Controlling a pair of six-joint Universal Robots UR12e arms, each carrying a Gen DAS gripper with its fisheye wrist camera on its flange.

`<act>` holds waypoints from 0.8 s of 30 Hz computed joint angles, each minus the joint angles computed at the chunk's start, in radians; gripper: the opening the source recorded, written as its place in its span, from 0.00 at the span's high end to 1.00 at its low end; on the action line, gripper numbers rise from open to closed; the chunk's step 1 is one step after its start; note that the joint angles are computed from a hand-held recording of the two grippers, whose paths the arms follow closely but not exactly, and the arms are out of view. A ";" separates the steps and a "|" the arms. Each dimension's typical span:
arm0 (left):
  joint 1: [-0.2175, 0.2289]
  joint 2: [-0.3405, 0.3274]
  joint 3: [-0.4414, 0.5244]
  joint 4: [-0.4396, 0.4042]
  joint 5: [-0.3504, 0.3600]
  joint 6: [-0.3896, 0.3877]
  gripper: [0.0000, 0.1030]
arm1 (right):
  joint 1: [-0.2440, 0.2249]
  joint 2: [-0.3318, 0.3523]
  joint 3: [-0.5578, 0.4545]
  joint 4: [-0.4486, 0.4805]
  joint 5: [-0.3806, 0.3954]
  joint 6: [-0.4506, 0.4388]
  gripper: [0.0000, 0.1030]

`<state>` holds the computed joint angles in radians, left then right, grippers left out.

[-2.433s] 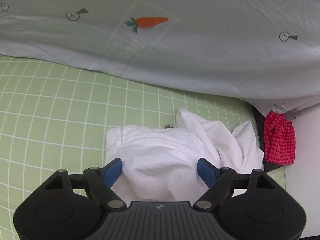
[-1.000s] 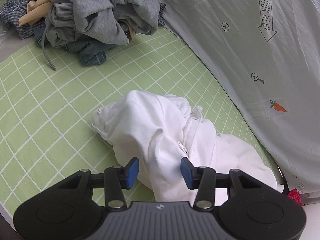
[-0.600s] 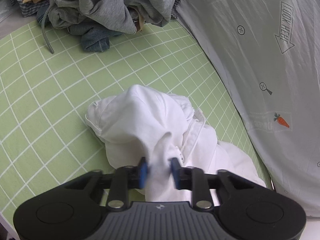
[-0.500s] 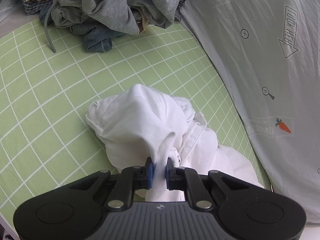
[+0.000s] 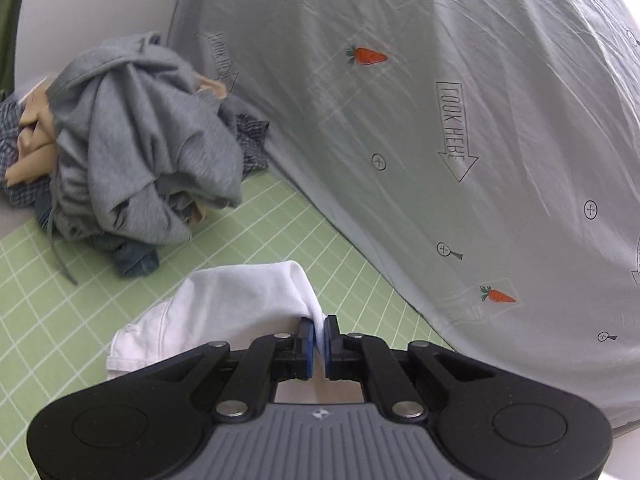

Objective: Fold clothes

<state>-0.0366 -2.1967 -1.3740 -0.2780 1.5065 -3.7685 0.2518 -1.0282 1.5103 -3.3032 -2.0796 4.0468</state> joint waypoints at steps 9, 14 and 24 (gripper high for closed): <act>-0.021 -0.255 0.413 -0.316 0.065 0.012 0.73 | -0.079 0.191 -0.309 0.415 0.129 -0.151 0.55; -0.015 -0.184 0.253 -0.189 0.058 0.040 0.41 | -0.070 0.173 -0.230 0.460 0.167 -0.034 0.25; 0.000 -0.078 0.064 -0.407 0.023 0.023 0.35 | -0.035 0.083 -0.060 0.662 0.190 0.003 0.23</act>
<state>-0.0366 -2.2743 -1.3097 -0.6850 1.5292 -3.7457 0.2168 -0.9456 1.4505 -2.6413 -1.8892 4.0496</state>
